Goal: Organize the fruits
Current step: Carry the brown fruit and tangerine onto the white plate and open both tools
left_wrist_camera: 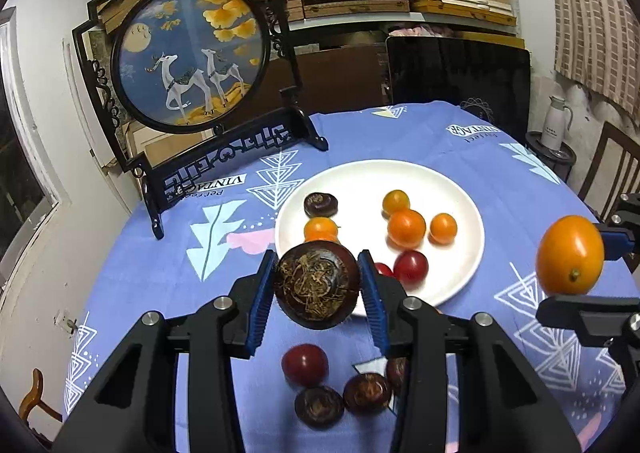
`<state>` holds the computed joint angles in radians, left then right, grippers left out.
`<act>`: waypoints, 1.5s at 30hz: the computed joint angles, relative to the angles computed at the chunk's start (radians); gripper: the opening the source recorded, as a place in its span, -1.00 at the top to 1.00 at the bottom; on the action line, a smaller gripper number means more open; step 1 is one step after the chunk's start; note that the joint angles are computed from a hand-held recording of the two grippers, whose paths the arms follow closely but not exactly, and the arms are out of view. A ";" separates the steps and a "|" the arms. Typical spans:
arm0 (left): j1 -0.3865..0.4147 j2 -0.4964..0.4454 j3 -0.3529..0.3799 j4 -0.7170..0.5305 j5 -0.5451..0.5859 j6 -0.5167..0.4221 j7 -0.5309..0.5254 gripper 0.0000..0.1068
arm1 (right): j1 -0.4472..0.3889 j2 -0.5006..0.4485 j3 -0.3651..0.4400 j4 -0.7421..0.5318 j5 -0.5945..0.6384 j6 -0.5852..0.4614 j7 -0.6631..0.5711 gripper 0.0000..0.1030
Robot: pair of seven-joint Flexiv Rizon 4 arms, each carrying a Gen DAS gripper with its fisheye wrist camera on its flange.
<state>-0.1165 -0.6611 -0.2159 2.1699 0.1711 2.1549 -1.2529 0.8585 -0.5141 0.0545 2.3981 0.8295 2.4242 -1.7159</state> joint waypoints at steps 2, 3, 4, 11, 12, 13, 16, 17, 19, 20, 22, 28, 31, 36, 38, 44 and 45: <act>-0.006 -0.004 0.001 -0.013 -0.007 -0.004 0.002 0.25 | -0.020 -0.004 0.001 -0.003 -0.012 0.000 0.015 0.27; -0.009 -0.006 0.002 -0.017 -0.009 -0.006 0.003 0.25 | -0.032 -0.010 0.004 -0.003 -0.025 0.004 0.024 0.27; -0.013 -0.009 0.003 -0.024 -0.011 -0.008 0.006 0.25 | -0.037 -0.014 0.003 -0.004 -0.033 0.006 0.029 0.26; -0.065 -0.033 0.029 -0.078 -0.062 -0.039 0.038 0.25 | -0.066 -0.018 -0.026 -0.005 -0.079 -0.021 0.049 0.26; -0.073 -0.037 0.034 -0.084 -0.071 -0.039 0.042 0.25 | -0.072 -0.017 -0.029 -0.005 -0.088 -0.021 0.053 0.26; -0.074 -0.041 0.032 -0.091 -0.073 -0.042 0.046 0.25 | -0.084 -0.018 -0.028 -0.003 -0.103 -0.019 0.060 0.26; -0.082 -0.052 0.029 -0.116 -0.085 -0.053 0.056 0.25 | -0.106 -0.024 -0.036 -0.006 -0.132 -0.025 0.074 0.26; -0.085 -0.054 0.030 -0.121 -0.090 -0.058 0.059 0.25 | -0.110 -0.027 -0.042 -0.009 -0.137 -0.028 0.077 0.26; -0.108 -0.064 0.042 -0.145 -0.114 -0.067 0.068 0.25 | -0.137 -0.033 -0.042 -0.011 -0.163 -0.024 0.096 0.26; -0.116 -0.069 0.047 -0.154 -0.124 -0.071 0.072 0.25 | -0.147 -0.038 -0.042 -0.010 -0.174 -0.018 0.105 0.26; -0.130 -0.081 0.053 -0.180 -0.144 -0.087 0.081 0.25 | -0.173 -0.043 -0.043 -0.011 -0.199 -0.014 0.123 0.26; -0.184 -0.122 0.095 -0.249 -0.209 -0.112 0.114 0.25 | -0.228 -0.066 -0.057 -0.025 -0.262 -0.025 0.167 0.26; -0.208 -0.143 0.115 -0.281 -0.242 -0.130 0.136 0.25 | -0.260 -0.086 -0.060 -0.037 -0.302 -0.038 0.195 0.26; -0.226 -0.166 0.123 -0.323 -0.275 -0.180 0.162 0.25 | -0.278 -0.111 -0.084 -0.063 -0.343 -0.074 0.223 0.26; -0.236 -0.176 0.131 -0.341 -0.284 -0.192 0.170 0.25 | -0.286 -0.118 -0.093 -0.073 -0.358 -0.085 0.233 0.26; -0.248 -0.195 0.142 -0.375 -0.306 -0.216 0.186 0.25 | -0.305 -0.134 -0.107 -0.083 -0.390 -0.095 0.256 0.26; -0.247 -0.197 0.140 -0.379 -0.306 -0.218 0.187 0.25 | -0.307 -0.138 -0.109 -0.085 -0.395 -0.096 0.259 0.26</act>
